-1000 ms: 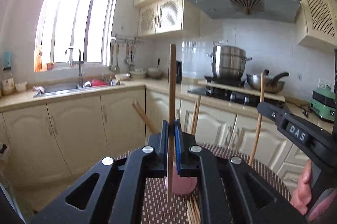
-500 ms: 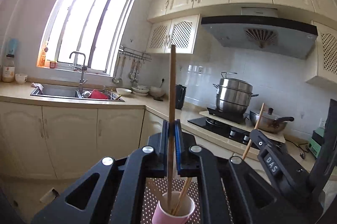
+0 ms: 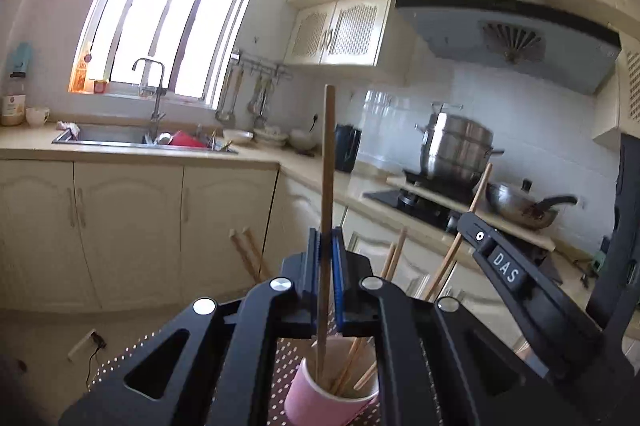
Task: Organize utensils
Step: 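Open both tools and move them back over the chopstick pile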
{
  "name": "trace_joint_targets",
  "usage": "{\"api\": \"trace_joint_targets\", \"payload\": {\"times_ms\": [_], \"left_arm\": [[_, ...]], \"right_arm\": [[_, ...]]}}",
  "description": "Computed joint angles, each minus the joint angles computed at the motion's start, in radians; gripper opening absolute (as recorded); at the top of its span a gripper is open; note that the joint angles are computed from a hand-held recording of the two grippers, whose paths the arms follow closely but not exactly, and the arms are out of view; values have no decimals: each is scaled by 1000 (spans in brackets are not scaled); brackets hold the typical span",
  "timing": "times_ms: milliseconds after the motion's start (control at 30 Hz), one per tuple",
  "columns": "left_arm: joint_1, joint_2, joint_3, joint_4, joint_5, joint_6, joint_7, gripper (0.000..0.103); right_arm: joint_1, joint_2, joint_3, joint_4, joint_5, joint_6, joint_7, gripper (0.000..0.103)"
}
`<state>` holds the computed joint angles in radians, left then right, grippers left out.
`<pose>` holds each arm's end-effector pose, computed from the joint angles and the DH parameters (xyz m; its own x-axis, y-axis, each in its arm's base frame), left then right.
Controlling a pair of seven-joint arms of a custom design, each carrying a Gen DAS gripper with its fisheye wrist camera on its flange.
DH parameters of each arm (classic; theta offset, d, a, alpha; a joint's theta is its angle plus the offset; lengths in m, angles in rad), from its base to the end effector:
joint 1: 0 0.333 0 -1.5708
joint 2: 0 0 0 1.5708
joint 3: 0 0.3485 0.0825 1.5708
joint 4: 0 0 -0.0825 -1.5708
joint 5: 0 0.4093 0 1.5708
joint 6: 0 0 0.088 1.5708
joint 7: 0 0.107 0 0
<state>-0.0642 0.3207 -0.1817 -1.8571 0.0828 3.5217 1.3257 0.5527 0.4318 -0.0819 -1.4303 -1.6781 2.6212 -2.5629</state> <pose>0.6752 -0.1613 0.5370 -0.2212 -0.9487 0.2258 -0.2690 -0.1632 -0.9492 0.6666 0.3793 0.5349 -0.1081 -0.9476 -0.3006 -0.1541 0.3147 -0.9366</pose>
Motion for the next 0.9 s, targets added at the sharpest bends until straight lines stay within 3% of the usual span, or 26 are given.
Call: {"api": "trace_joint_targets", "payload": {"times_ms": [67, 233, 267, 367, 400, 433, 467, 500, 533, 600, 667, 767, 833, 900], "left_arm": [[40, 9, -34, -5, 47, -15, -28, 7], [34, 25, -23, -31, 58, -33, -6, 7], [17, 28, -4, -33, 52, -37, -1, 8], [-152, 33, 158, -34, -115, -63, 127, 16], [-161, 36, 166, -31, -136, -76, 150, 20], [-135, 36, 143, -31, -128, -89, 152, 27], [-75, 37, 84, -34, -93, -95, 138, 28], [-41, 35, 53, -39, -76, -98, 131, 28], [-40, 31, 55, -43, -78, -98, 133, 28], [-40, 24, 59, -56, -75, -90, 142, 31], [-54, 16, 77, -68, -80, -88, 161, 34], [37, 14, -4, -77, 30, -85, 97, 37], [-18, 11, 39, -75, -49, -96, 180, 38], [-4, 8, 29, -81, -16, -105, 155, 38]], "right_arm": [[-8, 13, 6, -4, 40, 8, -40, 6], [-45, 69, 8, 18, 237, 117, -235, 6], [-49, 80, 8, 22, 273, 135, -275, 7], [-47, 96, 5, 23, 373, 134, -389, 9], [-38, 92, -6, 15, 384, 125, -399, 16], [-33, 87, -4, 6, 428, 96, -445, 43], [-30, 82, -6, -2, 462, 83, -474, 64], [-8, 67, -32, -27, 439, 82, -438, 76], [32, 47, -76, -58, 369, 78, -358, 76], [61, 26, -86, -86, 316, 13, -349, 76], [63, 9, -69, -110, 289, -21, -369, 76], [48, -14, -43, -140, 248, -19, -367, 76], [42, -29, -26, -158, 230, -30, -370, 76], [32, -40, -9, -170, 221, -27, -370, 76]]}}
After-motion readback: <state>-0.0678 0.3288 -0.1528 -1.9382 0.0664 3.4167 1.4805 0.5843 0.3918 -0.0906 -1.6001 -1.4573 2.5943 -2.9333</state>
